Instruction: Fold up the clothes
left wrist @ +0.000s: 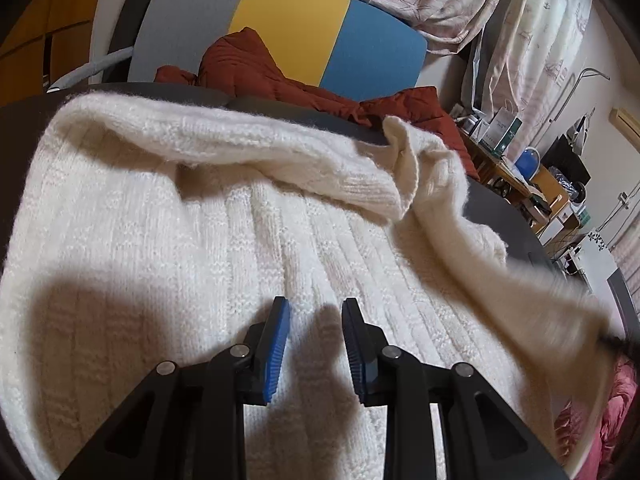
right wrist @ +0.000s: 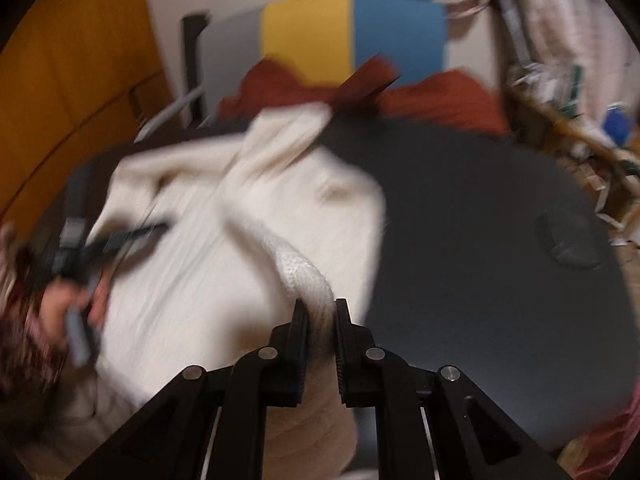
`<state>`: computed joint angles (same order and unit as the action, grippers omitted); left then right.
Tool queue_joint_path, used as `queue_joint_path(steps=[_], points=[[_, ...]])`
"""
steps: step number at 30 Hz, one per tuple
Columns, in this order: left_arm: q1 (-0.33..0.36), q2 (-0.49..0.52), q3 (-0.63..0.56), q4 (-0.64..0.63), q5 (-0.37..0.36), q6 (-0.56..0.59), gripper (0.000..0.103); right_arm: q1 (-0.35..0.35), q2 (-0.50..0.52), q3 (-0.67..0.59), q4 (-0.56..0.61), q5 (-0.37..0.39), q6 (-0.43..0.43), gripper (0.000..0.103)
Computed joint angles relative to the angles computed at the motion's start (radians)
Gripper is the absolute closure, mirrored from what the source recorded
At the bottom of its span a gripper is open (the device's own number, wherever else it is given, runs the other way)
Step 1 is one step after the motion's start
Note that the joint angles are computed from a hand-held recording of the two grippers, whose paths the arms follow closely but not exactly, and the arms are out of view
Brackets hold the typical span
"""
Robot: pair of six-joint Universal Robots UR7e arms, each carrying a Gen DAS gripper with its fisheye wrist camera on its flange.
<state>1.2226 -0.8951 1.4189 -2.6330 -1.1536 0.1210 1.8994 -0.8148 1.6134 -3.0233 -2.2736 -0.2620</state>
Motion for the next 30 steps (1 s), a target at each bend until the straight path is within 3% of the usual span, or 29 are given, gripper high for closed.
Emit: queue_joint_path(steps=[4, 12, 14, 16, 19, 21, 23, 25, 29, 30], points=[[-0.003, 0.004, -0.004, 0.000, 0.007, 0.005, 0.076, -0.050, 0.006, -0.136, -0.041, -0.041, -0.048, 0.091], [-0.001, 0.005, -0.008, 0.004, 0.008, 0.014, 0.076, -0.166, 0.092, -0.393, 0.076, -0.139, 0.050, 0.091], [-0.001, 0.006, -0.008, 0.002, 0.010, 0.019, 0.076, -0.196, 0.110, -0.439, 0.148, -0.162, 0.120, 0.085], [0.000, 0.005, -0.006, 0.000, 0.011, 0.022, 0.076, -0.202, 0.138, -0.473, 0.150, -0.215, 0.154, 0.059], [0.002, 0.005, -0.004, -0.004, 0.007, 0.024, 0.076, -0.189, 0.182, -0.513, 0.051, -0.307, 0.140, 0.052], [0.003, 0.004, -0.002, -0.006, 0.007, 0.025, 0.076, -0.159, 0.188, -0.485, -0.125, -0.257, 0.043, 0.052], [-0.002, -0.001, 0.016, -0.021, 0.019, 0.023, 0.076, -0.123, 0.196, -0.460, -0.208, -0.157, -0.058, 0.052], [-0.010, 0.001, 0.018, -0.024, 0.042, 0.027, 0.076, -0.095, 0.215, -0.452, -0.173, -0.054, -0.113, 0.051], [-0.051, 0.029, -0.017, 0.047, 0.168, 0.067, 0.075, -0.071, 0.299, -0.518, 0.025, 0.117, -0.088, 0.051], [-0.060, 0.040, -0.037, 0.077, 0.188, 0.086, 0.075, -0.068, 0.334, -0.559, 0.066, 0.128, -0.068, 0.051]])
